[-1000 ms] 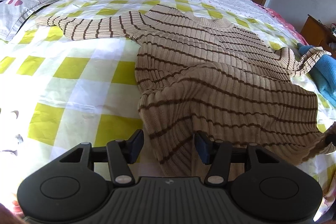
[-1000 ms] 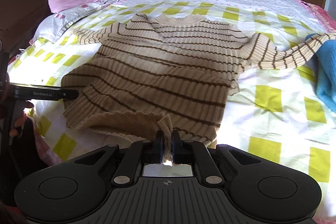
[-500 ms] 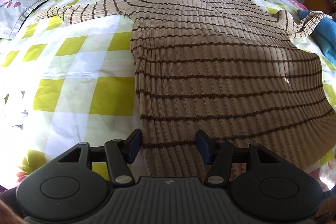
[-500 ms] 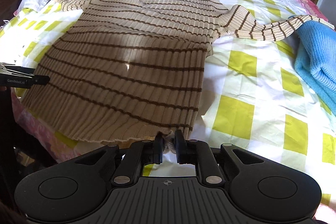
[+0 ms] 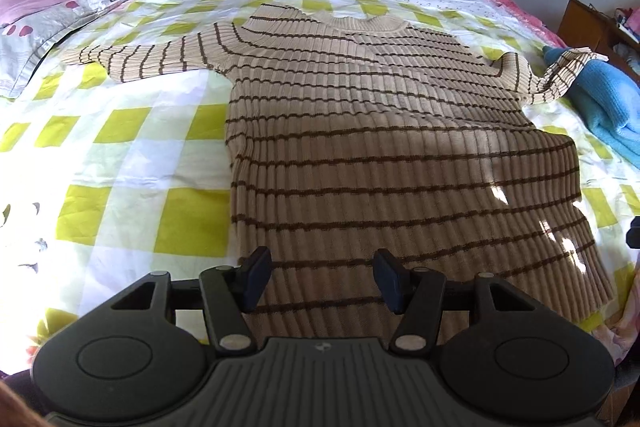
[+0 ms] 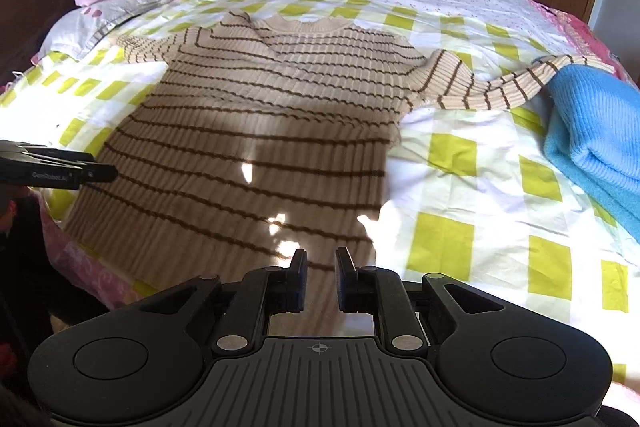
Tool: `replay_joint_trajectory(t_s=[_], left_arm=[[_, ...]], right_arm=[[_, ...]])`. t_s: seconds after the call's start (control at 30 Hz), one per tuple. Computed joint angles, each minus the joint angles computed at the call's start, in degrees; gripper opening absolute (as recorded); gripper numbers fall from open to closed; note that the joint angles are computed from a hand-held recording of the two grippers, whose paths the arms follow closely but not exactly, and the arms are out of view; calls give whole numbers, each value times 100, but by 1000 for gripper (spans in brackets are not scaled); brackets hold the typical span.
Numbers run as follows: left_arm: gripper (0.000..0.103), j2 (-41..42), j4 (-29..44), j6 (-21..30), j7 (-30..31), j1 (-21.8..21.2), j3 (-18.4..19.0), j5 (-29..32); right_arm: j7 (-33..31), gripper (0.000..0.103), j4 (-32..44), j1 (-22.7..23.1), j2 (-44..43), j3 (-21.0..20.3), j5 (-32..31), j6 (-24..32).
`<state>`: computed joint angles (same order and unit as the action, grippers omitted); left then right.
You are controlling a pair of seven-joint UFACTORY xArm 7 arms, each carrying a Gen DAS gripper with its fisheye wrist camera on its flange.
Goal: Fold small clothes
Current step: 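Pull the hem with both tools to spread the sweater flat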
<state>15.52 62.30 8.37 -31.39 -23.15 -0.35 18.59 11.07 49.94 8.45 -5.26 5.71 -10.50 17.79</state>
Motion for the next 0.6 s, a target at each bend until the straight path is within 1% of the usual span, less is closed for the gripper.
replay_joint_trajectory(t_s=[0.07,0.13,0.23,0.37,0.43,0.53,0.6], left_arm=[[61,89,86,1,43,-25,-42,-18],[61,170,161,96,93,-64,-54,-26],[61,207,162,263,287,-1,-175,-155],[62,176,42,336,493,53,-246,-266],[62,132,5,369,588,61,-262,-280],[62,103,-16,381,690,106,-311,-380],[62,116,8,402,705,122,-324,-454]], right_arm=[[21,20,140,55,216,35,51,-118],[-19,20,235,109,386,32,115,-148],[-61,20,236,143,411,-6,106,34],[165,21,45,41,157,-74,-92,356],[373,21,-35,-32,65,-78,-202,415],[445,21,-109,-56,61,-67,-149,190],[268,21,-53,0,193,-61,64,36]])
